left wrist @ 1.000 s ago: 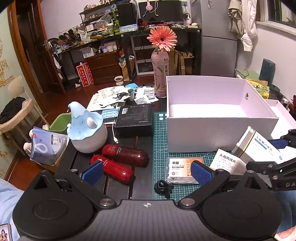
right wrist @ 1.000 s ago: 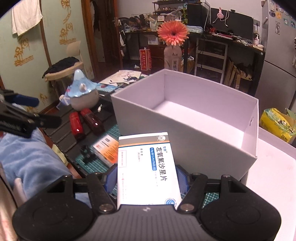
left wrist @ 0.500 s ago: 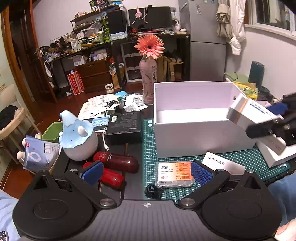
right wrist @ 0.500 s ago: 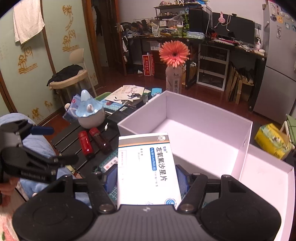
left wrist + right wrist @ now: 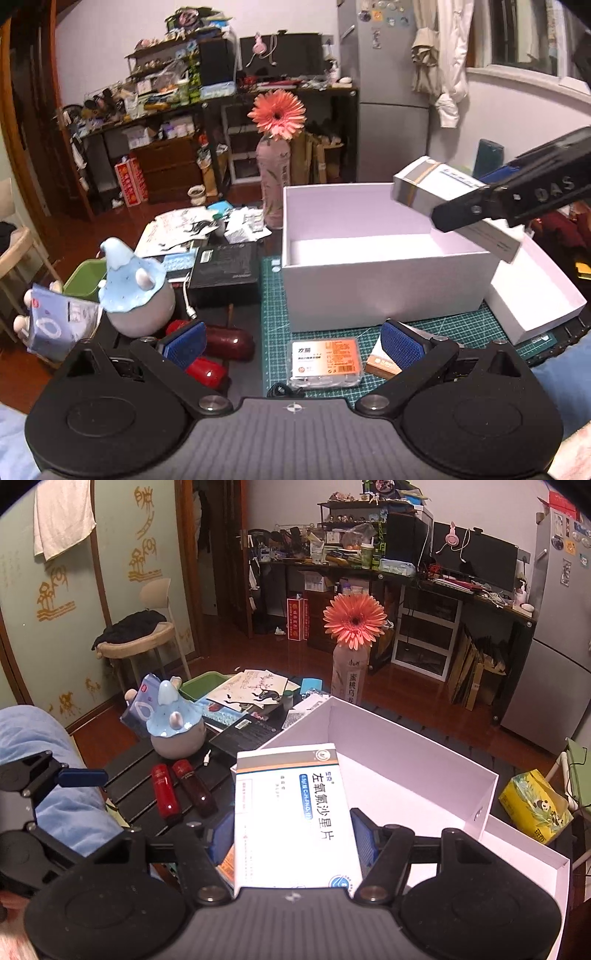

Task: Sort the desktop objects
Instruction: 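Lift the medicine box with the right gripper over the white box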

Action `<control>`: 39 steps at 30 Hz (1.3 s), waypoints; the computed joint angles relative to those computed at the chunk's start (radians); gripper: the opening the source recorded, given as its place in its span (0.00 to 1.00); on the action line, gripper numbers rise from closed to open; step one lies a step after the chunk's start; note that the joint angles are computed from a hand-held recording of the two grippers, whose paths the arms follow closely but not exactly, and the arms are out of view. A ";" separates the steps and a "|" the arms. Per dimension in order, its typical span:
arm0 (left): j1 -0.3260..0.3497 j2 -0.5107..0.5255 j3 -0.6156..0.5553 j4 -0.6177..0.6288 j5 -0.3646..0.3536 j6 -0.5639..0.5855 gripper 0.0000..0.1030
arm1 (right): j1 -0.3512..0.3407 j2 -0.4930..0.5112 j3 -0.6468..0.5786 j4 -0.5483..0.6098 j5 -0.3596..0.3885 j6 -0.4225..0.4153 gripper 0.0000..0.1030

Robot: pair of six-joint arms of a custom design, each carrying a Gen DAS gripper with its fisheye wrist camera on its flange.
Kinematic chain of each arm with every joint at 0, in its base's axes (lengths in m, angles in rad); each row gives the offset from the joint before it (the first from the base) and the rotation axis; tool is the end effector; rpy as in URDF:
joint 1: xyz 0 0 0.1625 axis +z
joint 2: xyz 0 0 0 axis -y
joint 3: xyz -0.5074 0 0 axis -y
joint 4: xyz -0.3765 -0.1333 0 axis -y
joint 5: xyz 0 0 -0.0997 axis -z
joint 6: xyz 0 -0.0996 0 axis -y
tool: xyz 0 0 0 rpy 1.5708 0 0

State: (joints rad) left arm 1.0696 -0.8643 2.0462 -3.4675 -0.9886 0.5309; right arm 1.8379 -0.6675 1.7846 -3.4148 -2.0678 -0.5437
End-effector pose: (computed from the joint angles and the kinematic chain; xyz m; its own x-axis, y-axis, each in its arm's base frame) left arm -0.1243 -0.6183 0.2026 -0.5973 0.4088 -0.6900 0.7715 0.5280 -0.3550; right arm 0.2665 -0.6489 0.1390 -0.6951 -0.3098 0.6487 -0.6506 0.6549 -0.3844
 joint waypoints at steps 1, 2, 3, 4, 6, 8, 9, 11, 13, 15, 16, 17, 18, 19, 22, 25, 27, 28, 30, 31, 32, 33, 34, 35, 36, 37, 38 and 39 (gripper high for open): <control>0.002 -0.004 0.000 0.014 -0.011 0.000 0.99 | 0.000 0.003 -0.002 -0.002 0.000 0.000 0.62; 0.004 -0.007 -0.001 0.030 -0.019 0.001 0.99 | -0.001 0.004 -0.003 -0.003 0.000 0.002 0.62; 0.005 -0.010 -0.001 0.044 -0.026 0.003 0.99 | -0.002 0.005 -0.004 -0.001 -0.001 0.004 0.62; 0.004 -0.009 0.001 0.040 -0.025 0.011 0.99 | -0.002 0.006 -0.006 0.000 -0.003 0.006 0.62; 0.002 -0.007 0.004 0.032 -0.020 0.025 0.99 | -0.004 0.009 -0.010 0.001 -0.009 0.007 0.62; 0.006 -0.014 0.001 0.058 -0.038 0.016 0.99 | -0.006 0.010 -0.013 0.002 -0.012 0.012 0.62; 0.009 -0.018 -0.001 0.072 -0.051 0.010 0.99 | -0.007 0.009 -0.014 0.003 -0.015 0.014 0.62; 0.012 -0.021 -0.003 0.082 -0.065 0.009 0.99 | -0.009 0.010 -0.015 0.002 -0.023 0.011 0.62; 0.009 -0.016 0.000 0.068 -0.052 0.017 0.99 | -0.010 0.010 -0.014 -0.001 -0.029 0.009 0.62; 0.007 -0.012 0.000 0.066 -0.040 0.020 0.99 | -0.012 0.008 -0.011 -0.010 -0.027 0.012 0.62; 0.008 -0.012 -0.002 0.072 -0.040 0.017 0.99 | -0.012 0.007 -0.009 -0.013 -0.024 0.013 0.62; 0.008 -0.012 -0.002 0.074 -0.038 0.014 0.99 | -0.013 0.007 -0.008 -0.017 -0.024 0.013 0.62; 0.007 -0.009 -0.003 0.070 -0.027 0.014 0.99 | -0.013 0.007 -0.007 -0.018 -0.024 0.012 0.62; 0.005 -0.005 -0.003 0.062 -0.014 0.016 0.99 | -0.012 0.007 -0.008 -0.018 -0.026 0.011 0.62; 0.005 0.002 -0.001 0.037 -0.006 0.017 0.99 | -0.012 0.008 -0.010 -0.016 -0.027 0.009 0.62; 0.015 -0.005 -0.003 0.044 -0.043 0.003 0.99 | -0.012 0.007 -0.012 -0.017 -0.027 0.010 0.62; 0.017 -0.009 -0.002 0.048 -0.058 0.000 0.99 | -0.012 0.005 -0.013 -0.018 -0.026 0.011 0.62; 0.017 -0.008 -0.001 0.044 -0.058 0.005 0.99 | -0.012 0.005 -0.013 -0.019 -0.027 0.010 0.62; 0.015 -0.006 0.003 0.035 -0.058 0.017 0.99 | -0.012 0.004 -0.015 -0.018 -0.028 0.011 0.62; 0.015 -0.008 0.002 0.048 -0.058 0.018 0.99 | -0.012 0.004 -0.016 -0.017 -0.028 0.011 0.62; 0.016 -0.011 0.000 0.064 -0.061 0.016 0.99 | -0.012 0.003 -0.017 -0.017 -0.028 0.011 0.62; 0.016 -0.012 -0.002 0.079 -0.061 0.014 0.99 | -0.013 0.003 -0.017 -0.017 -0.028 0.011 0.62; 0.017 -0.012 -0.004 0.087 -0.059 0.011 0.99 | -0.013 0.003 -0.018 -0.017 -0.028 0.010 0.62; 0.017 -0.012 -0.004 0.088 -0.055 0.009 0.99 | -0.013 0.004 -0.019 -0.017 -0.029 0.010 0.62; 0.017 -0.013 -0.003 0.084 -0.056 0.009 0.99 | -0.014 0.004 -0.021 -0.016 -0.028 0.010 0.62; 0.018 -0.015 -0.002 0.084 -0.062 0.009 0.99 | -0.014 0.005 -0.022 -0.016 -0.028 0.011 0.62; 0.018 -0.017 0.000 0.082 -0.070 0.009 0.99 | -0.015 0.005 -0.023 -0.016 -0.026 0.012 0.62; 0.017 -0.018 0.003 0.073 -0.072 0.011 0.99 | -0.016 0.006 -0.023 -0.016 -0.024 0.014 0.62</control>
State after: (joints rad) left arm 1.0868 -0.8820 2.0494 -3.3943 -1.0610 0.5416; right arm 1.8219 -0.6620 1.7612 -3.4306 -2.0921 -0.5294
